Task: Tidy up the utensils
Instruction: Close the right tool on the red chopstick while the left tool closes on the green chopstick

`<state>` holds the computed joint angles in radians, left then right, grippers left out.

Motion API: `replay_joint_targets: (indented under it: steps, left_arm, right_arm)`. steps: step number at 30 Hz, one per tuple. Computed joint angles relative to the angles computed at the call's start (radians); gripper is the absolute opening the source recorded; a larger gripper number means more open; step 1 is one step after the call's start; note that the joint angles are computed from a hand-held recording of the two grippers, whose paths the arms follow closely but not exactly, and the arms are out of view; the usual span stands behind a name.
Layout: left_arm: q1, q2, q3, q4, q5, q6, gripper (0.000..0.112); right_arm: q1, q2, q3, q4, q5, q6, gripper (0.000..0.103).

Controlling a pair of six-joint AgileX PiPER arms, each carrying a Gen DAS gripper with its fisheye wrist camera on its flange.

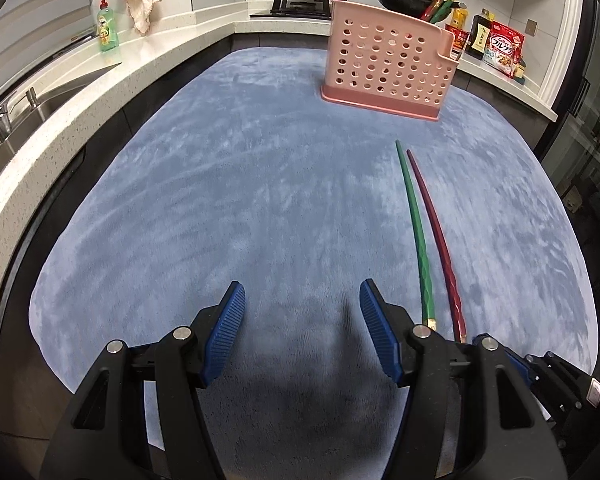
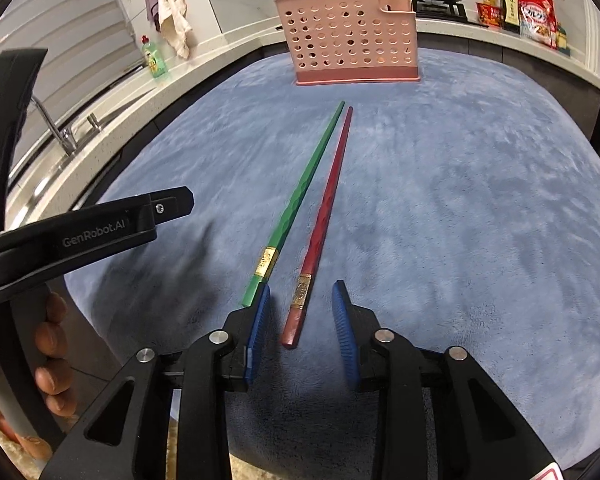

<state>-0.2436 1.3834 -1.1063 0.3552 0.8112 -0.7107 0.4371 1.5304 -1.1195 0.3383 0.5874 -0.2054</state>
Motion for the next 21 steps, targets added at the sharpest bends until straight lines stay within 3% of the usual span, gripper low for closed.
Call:
replay_joint_targets:
  steps: [6, 14, 21]
  left_arm:
    - [-0.002, -0.002, 0.005, -0.018, -0.002, 0.014, 0.057]
    - [-0.050, 0.001, 0.004, -0.032, -0.009, 0.018, 0.066]
    - [-0.105, 0.032, -0.011, -0.034, -0.016, 0.009, 0.070]
  right_arm:
    - [-0.007, -0.001, 0.009, -0.052, -0.021, 0.051, 0.008]
    - [-0.078, -0.016, 0.027, -0.091, -0.040, 0.140, 0.007]
    - [-0.143, -0.023, 0.041, -0.036, -0.034, 0.103, 0.007]
